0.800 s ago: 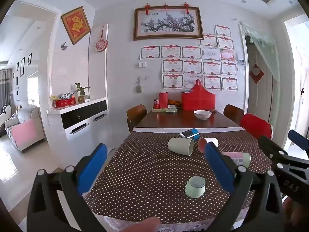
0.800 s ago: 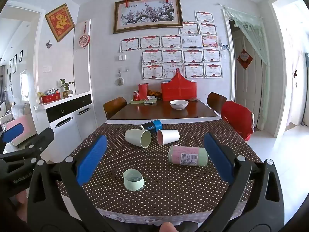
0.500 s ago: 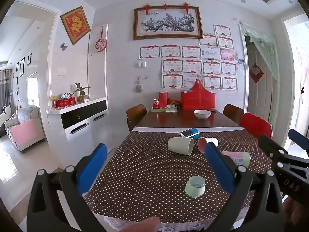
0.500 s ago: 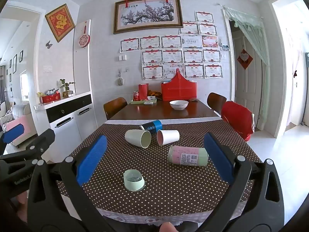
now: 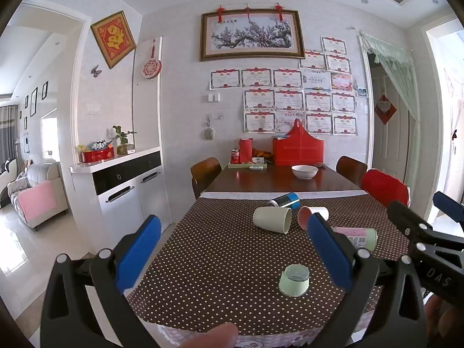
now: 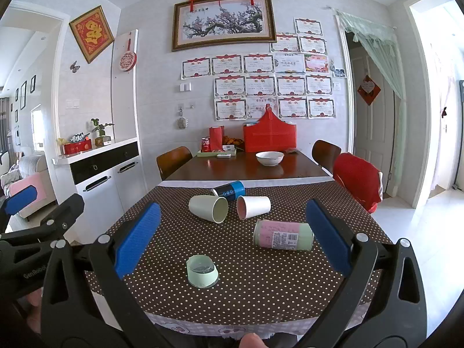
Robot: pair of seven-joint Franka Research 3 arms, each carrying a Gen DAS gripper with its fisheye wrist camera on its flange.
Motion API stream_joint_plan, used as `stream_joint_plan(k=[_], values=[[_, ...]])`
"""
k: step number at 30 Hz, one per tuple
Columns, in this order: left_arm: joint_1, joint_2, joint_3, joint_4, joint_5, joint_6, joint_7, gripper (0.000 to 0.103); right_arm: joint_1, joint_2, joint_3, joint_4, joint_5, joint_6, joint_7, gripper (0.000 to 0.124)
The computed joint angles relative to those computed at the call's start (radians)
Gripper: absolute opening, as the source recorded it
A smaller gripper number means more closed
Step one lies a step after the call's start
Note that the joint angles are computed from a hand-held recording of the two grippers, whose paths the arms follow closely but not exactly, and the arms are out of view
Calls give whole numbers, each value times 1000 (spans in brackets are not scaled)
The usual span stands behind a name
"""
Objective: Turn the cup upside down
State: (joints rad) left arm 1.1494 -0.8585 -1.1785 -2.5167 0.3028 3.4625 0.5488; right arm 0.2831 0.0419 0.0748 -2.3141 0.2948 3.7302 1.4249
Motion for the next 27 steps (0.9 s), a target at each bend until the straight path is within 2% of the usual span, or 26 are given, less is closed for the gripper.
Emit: stream_joint_plan(k=[6, 27], values=[[0, 0, 0, 0, -1, 0, 1, 99, 11, -12, 6, 10, 36, -15, -32, 98], [1, -3, -2, -1, -4, 2, 3, 99, 11, 5, 5, 20, 25, -8, -27, 98]])
